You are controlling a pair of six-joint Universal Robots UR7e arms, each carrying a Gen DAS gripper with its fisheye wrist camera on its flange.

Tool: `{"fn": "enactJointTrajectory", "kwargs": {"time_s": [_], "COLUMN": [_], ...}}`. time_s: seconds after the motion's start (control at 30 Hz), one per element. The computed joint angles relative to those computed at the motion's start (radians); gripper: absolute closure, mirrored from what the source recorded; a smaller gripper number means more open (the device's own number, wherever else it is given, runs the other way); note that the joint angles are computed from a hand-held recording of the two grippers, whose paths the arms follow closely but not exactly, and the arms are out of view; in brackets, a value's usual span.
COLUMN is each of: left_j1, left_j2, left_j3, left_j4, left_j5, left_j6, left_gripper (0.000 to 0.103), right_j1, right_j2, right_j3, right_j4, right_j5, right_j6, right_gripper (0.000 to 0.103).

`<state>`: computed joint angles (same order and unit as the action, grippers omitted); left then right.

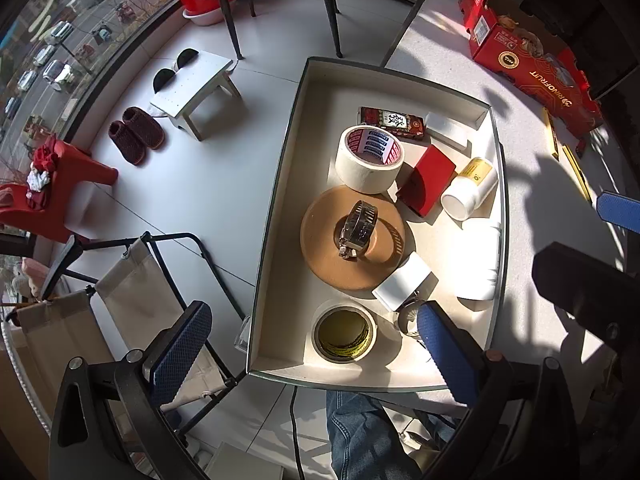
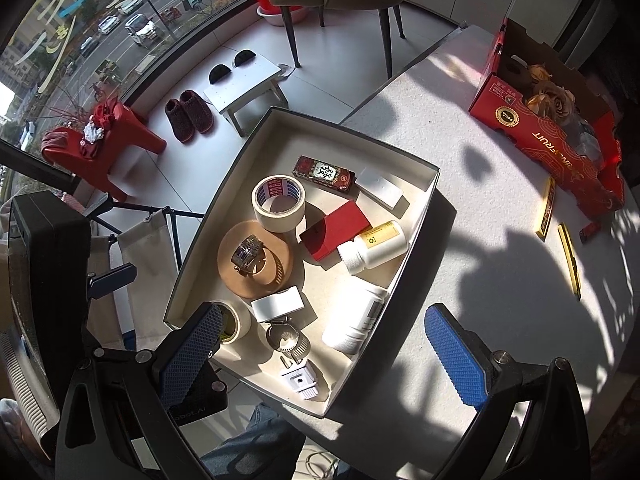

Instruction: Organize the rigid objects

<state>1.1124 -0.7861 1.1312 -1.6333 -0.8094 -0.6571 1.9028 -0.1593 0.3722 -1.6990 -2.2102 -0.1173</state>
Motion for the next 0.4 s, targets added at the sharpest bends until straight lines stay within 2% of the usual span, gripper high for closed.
{"fn": "enactJointTrajectory", "kwargs": {"time_s": [0.27, 0.4], "left_j1": [0.005, -0.001], "left_j2": [-0.007, -0.017], "left_j3": [0.006, 0.026], "left_j4": [0.003, -0.031], "left_j5": [-0.014, 0.001], "left_j6": [-0.018, -0.003], "left_gripper": [0.001, 0.0], "right_j1": [0.004, 0.004], "right_j2": [0.015, 0.017], "right_j3": [-0.015, -0.017], "right_j4": [0.011, 0.013], "right_j5": [-0.004, -0.007], "right_j6": [-0.009, -0.004], "right_gripper": [0.001, 0.001]}}
